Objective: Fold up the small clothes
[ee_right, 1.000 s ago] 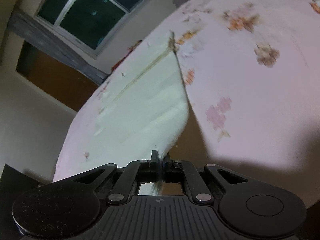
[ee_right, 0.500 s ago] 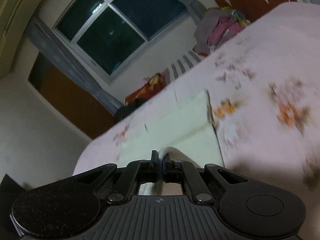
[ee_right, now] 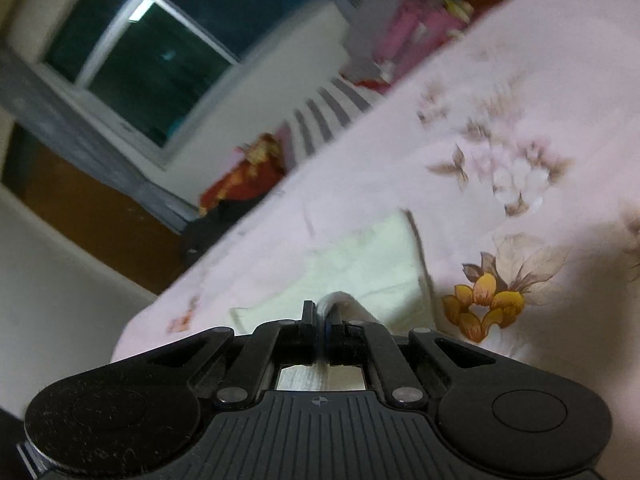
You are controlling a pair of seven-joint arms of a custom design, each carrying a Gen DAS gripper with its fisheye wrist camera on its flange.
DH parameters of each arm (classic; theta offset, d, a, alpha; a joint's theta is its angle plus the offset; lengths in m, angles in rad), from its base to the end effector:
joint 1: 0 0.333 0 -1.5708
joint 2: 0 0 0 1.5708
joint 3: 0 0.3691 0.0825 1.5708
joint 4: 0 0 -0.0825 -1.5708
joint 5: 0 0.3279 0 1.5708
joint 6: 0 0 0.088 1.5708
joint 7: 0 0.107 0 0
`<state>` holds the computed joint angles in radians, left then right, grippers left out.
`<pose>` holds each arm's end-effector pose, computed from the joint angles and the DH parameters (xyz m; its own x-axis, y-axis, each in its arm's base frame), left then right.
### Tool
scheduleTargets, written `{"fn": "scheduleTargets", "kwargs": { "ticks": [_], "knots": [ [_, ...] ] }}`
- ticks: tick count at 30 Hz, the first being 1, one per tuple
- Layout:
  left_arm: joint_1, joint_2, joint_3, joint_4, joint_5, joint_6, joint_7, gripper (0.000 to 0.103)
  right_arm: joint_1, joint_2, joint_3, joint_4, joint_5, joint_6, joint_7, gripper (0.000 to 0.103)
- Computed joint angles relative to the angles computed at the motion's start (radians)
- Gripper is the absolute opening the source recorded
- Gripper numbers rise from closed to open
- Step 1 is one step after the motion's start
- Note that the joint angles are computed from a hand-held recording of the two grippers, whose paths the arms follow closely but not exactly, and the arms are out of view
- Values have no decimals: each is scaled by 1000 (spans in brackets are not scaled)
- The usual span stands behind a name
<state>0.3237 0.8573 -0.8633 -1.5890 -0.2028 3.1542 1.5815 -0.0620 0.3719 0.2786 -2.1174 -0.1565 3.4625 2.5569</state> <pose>0.7205 -0.1622 0.4151 -0.1208 -0.7164 0.6872 -0.7576 -0.3808 -0.5302 0.5977 0.1262 0.4573 -0.2587 -0.6656 -0.7000 -0.5500 0.6972 -0.4598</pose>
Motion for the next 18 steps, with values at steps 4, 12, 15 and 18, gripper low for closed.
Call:
{"fn": "scheduleTargets", "kwargs": {
  "ticks": [4, 12, 15, 18],
  "knots": [
    [-116, 73, 111, 213, -4, -133, -2, 3, -64, 102, 56, 81, -15, -33, 6, 3],
    [-240, 212, 192, 539, -60, -348, 51, 4, -193, 254, 200, 217, -2, -69, -46, 3],
    [-288, 255, 233, 669, -68, -440, 60, 21, -211, 282, 218, 239, -5, -54, -58, 3],
    [-319, 274, 265, 732, -94, -452, 71, 57, -175, 271, 169, 252, 15, -59, -68, 56]
  ]
}}
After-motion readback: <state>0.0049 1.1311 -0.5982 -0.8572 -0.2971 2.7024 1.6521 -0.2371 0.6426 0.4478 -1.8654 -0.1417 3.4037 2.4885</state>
